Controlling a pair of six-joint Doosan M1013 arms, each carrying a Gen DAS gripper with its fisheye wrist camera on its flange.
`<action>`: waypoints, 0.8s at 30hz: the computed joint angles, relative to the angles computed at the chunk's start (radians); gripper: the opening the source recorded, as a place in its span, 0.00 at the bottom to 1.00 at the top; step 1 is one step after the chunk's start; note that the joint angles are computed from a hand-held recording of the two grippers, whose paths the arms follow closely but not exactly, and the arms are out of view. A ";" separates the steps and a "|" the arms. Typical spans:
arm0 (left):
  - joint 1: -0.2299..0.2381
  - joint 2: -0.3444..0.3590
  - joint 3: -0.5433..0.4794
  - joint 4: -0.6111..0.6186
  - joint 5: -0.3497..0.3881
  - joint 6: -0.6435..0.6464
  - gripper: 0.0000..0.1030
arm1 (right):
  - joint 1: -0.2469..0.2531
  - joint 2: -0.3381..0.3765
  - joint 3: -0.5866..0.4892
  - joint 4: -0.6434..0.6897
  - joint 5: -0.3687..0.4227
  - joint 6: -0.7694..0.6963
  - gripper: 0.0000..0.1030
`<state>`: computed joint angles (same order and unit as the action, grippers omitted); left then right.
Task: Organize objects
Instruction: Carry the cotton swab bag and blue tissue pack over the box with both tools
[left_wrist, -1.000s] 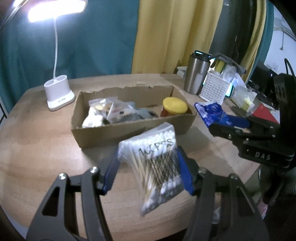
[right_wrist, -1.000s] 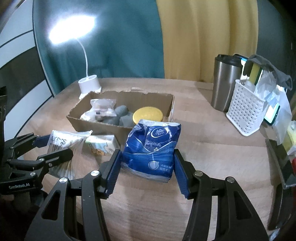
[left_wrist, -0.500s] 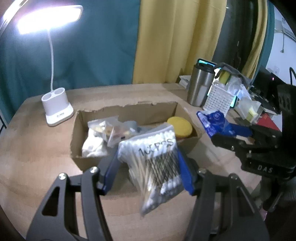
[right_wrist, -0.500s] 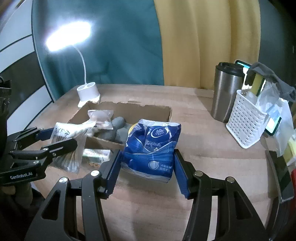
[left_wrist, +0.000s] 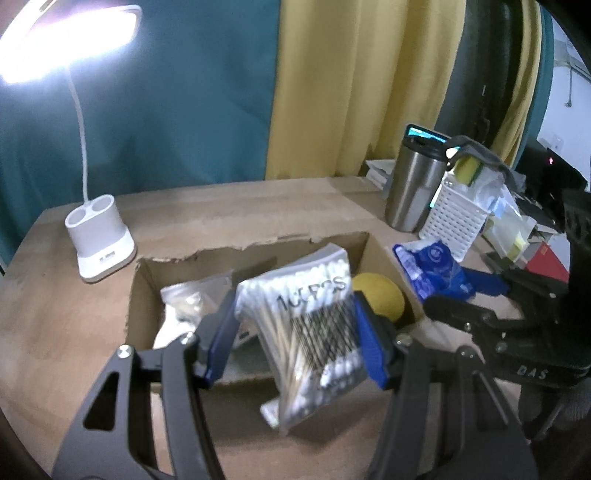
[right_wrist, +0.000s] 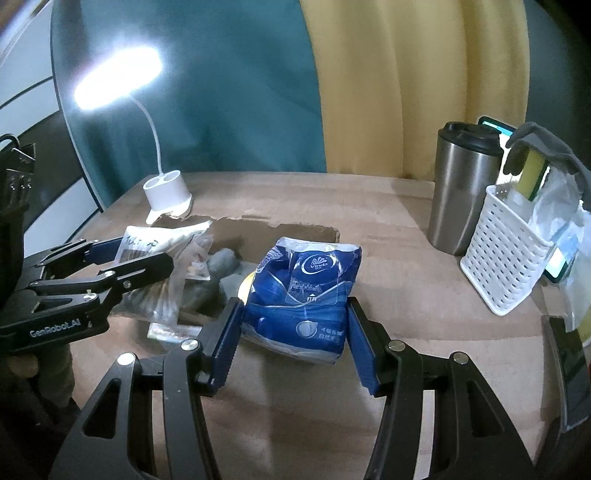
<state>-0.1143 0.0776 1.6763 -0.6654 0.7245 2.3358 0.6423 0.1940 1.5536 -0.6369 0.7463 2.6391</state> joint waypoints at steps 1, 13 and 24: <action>-0.002 0.006 -0.004 0.003 -0.002 -0.004 0.58 | -0.003 0.001 -0.001 0.004 -0.002 -0.004 0.56; -0.034 0.069 -0.059 0.074 0.002 -0.059 0.59 | -0.036 0.018 -0.018 0.049 -0.015 -0.056 0.56; -0.036 0.092 -0.083 0.099 0.057 -0.083 0.72 | -0.055 0.037 -0.040 0.090 -0.027 -0.102 0.56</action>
